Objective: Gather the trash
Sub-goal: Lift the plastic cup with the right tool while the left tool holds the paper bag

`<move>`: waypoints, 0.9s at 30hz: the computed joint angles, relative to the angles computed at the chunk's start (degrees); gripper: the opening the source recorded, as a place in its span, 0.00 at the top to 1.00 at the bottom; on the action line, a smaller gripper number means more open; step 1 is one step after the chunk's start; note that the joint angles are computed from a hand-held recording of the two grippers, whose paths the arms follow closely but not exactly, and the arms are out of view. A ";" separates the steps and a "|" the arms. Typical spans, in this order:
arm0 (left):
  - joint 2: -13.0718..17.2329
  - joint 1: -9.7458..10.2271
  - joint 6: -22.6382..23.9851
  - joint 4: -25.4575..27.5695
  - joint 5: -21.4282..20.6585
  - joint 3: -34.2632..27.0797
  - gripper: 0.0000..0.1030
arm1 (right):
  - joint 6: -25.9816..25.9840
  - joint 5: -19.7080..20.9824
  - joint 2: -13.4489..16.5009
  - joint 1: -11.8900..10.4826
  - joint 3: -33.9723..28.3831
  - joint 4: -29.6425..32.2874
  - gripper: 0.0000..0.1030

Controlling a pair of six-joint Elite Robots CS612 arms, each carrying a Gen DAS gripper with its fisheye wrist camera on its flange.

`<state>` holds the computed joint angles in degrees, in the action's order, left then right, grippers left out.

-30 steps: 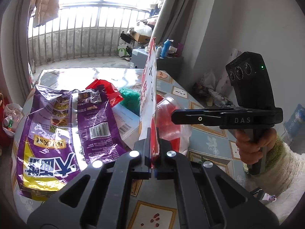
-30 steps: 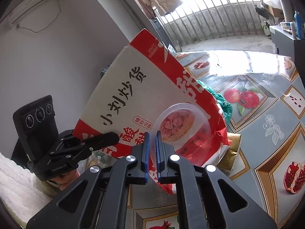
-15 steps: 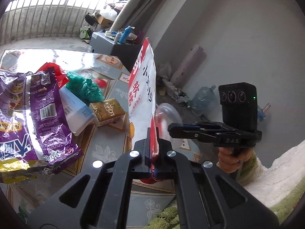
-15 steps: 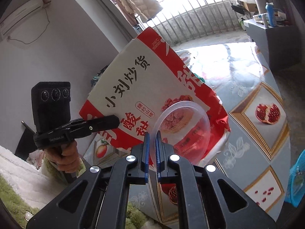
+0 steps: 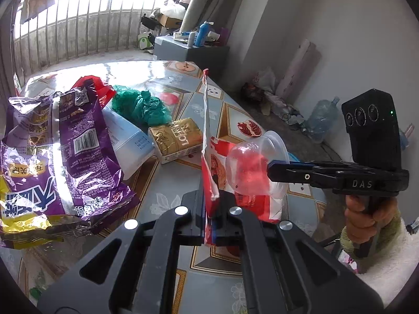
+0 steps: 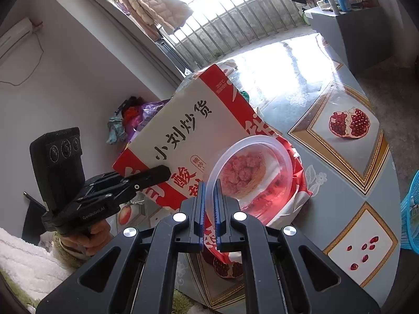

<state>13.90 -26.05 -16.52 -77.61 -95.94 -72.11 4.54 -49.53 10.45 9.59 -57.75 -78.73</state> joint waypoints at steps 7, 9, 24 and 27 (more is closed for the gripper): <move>-0.03 -1.04 1.47 0.71 5.35 -0.26 0.98 | 1.23 0.62 0.19 0.17 -0.08 -0.74 0.94; -0.09 -1.37 2.12 0.96 6.70 -0.30 0.98 | 1.66 0.92 0.57 0.05 -0.78 -0.75 0.94; -1.12 -2.56 5.09 1.83 9.96 0.77 0.99 | 5.28 2.21 1.35 -0.87 -1.89 -4.09 0.94; -1.30 -2.67 5.55 1.72 10.03 0.95 1.00 | 5.86 2.21 1.41 -0.99 -2.03 -4.87 0.94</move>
